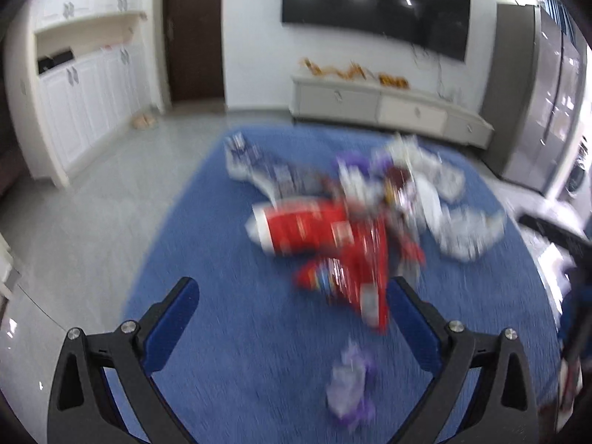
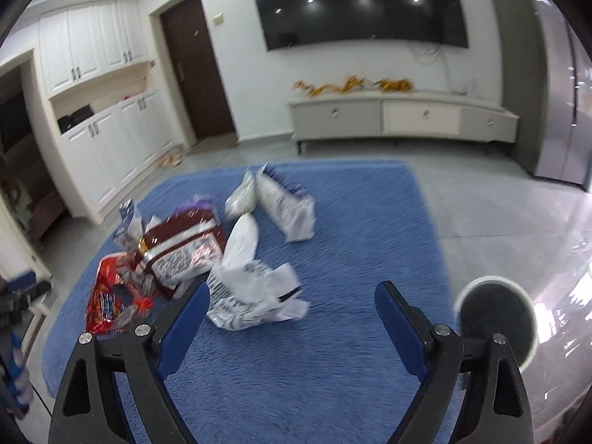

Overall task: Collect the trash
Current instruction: 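Grasp the purple-white bag with the left tool while the right tool grasps the white plastic bag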

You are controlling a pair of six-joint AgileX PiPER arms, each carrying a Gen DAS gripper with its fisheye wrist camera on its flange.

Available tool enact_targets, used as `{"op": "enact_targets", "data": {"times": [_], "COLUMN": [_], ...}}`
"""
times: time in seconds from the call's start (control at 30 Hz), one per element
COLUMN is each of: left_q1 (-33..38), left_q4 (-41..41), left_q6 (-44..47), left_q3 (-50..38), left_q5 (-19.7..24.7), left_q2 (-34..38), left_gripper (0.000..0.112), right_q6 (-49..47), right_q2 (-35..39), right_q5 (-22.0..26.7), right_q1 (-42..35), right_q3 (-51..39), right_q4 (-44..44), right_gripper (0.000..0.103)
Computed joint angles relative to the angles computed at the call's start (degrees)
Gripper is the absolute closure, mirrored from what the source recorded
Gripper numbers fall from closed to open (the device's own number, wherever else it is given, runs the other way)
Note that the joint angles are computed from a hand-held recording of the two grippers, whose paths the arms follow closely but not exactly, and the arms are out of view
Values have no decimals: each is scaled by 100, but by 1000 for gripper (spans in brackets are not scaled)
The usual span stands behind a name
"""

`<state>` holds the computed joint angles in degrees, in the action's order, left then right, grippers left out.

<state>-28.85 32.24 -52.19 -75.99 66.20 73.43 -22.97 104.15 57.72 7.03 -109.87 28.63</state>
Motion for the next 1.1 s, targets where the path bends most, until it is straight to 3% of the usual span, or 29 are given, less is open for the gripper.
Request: {"op": "enact_targets", "data": {"times": [0.13, 0.23, 0.27, 0.33, 0.4, 0.47, 0.73, 1.1], "left_q1": [-155, -132, -179, -283, -366, -544, -800, -576], "left_q4": [-596, -882, -851, -877, -900, -781, -473, -566], "left_q6": [59, 63, 39, 80, 133, 102, 40, 0], "left_q3": [443, 661, 683, 717, 712, 584, 290, 194], "left_q5": [-128, -393, -426, -525, -562, -461, -166, -123], "left_q2": [19, -14, -15, -28, -35, 45, 79, -284], "left_gripper": [44, 49, 57, 73, 88, 99, 112, 112], "right_q6": [96, 238, 269, 273, 234, 166, -384, -605], "right_q2": [446, 786, 837, 909, 933, 891, 387, -130], "right_q5": [261, 513, 526, 639, 781, 760, 462, 268], "right_q1": [225, 273, 288, 243, 138, 58, -268, -449], "right_q3": [-393, -718, -726, -789, -790, -674, 49, 543], "right_q4": [-55, -17, -28, 33, 170, 315, 985, 1344], "right_gripper": [28, 40, 44, 58, 82, 89, 91, 91]}}
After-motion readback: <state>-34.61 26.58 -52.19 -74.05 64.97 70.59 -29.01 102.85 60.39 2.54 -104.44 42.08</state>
